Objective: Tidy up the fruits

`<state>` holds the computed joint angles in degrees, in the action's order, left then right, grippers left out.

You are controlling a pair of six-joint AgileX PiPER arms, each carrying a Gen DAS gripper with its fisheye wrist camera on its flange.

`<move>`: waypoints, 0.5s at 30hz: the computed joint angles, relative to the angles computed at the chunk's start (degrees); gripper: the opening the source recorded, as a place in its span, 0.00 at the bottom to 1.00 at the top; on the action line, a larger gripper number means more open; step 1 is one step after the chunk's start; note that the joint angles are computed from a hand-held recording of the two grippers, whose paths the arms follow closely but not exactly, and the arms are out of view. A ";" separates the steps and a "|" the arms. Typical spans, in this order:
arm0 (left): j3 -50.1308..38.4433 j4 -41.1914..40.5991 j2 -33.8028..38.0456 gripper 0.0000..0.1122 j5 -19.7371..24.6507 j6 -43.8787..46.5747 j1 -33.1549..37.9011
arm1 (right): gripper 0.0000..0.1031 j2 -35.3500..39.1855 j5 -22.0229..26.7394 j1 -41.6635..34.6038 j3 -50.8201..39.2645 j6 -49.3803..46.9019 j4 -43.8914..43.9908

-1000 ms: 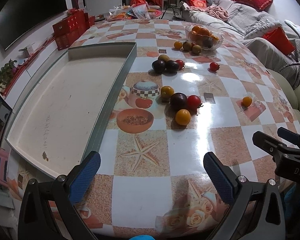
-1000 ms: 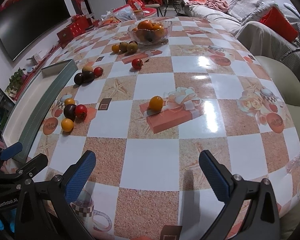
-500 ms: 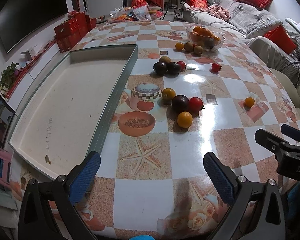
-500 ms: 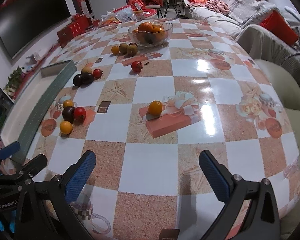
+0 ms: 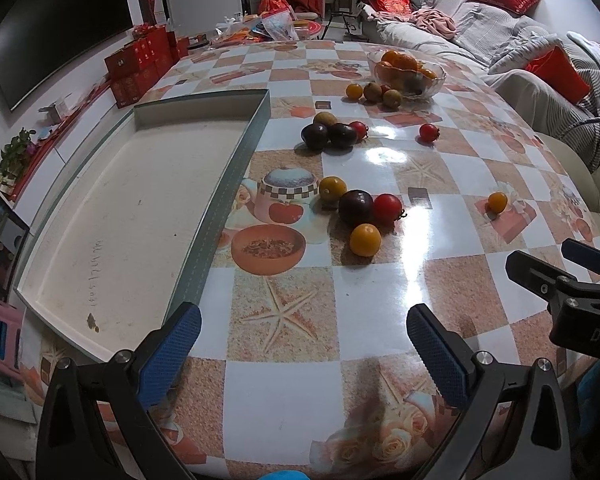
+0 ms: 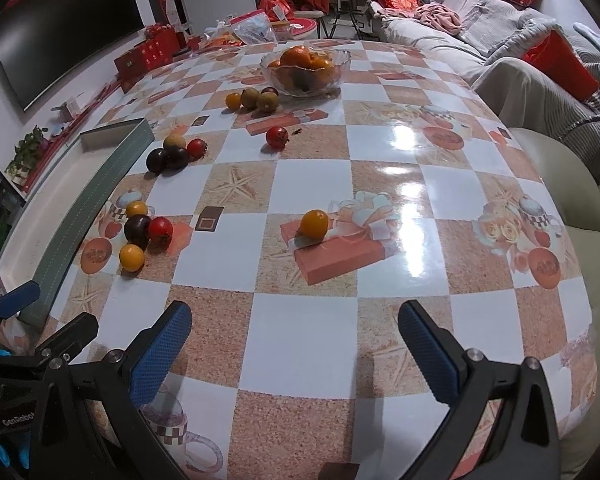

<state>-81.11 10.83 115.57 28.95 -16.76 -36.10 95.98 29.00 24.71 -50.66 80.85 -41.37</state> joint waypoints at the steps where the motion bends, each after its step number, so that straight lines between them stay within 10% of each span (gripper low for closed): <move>1: -0.13 0.07 0.08 0.92 0.10 -0.09 0.01 | 1.00 0.06 -0.14 -0.09 0.09 0.09 -0.14; 15: -1.15 0.14 0.98 0.92 0.75 -0.30 -0.38 | 1.00 0.55 -1.11 -0.62 0.59 0.52 -0.59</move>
<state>-82.26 10.97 116.55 29.70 -17.06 -36.48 96.53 27.89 24.09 -50.06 81.37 -41.96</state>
